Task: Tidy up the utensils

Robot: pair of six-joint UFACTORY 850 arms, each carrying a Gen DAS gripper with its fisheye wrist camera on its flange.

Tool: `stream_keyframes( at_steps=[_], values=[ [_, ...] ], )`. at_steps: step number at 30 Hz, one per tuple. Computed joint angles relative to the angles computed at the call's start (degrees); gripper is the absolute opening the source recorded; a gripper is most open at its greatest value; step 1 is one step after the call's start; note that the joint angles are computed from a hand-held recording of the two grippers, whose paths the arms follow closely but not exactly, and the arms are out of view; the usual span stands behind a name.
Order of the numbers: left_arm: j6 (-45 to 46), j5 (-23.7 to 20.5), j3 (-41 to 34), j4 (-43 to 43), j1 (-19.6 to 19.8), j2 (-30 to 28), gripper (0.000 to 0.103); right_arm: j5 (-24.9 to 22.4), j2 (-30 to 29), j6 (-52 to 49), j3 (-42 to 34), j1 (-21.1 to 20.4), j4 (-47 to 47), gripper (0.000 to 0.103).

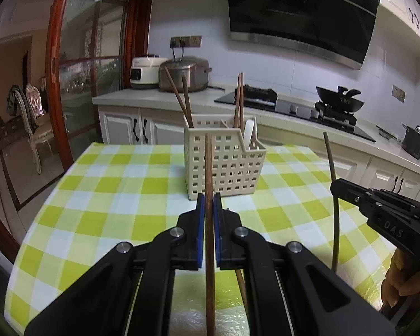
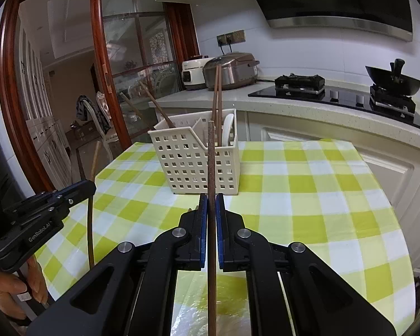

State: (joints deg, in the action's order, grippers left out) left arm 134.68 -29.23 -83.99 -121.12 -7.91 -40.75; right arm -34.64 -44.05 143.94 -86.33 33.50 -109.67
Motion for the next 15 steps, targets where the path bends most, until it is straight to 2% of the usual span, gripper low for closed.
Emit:
stream_keyframes(
  at_steps=[15],
  values=[
    [6.6, -5.1, 5.3, -5.9, 1.0, 4.2, 0.006, -3.6, 1.4, -2.4, 0.8, 2.3, 0.3, 0.006]
  ],
)
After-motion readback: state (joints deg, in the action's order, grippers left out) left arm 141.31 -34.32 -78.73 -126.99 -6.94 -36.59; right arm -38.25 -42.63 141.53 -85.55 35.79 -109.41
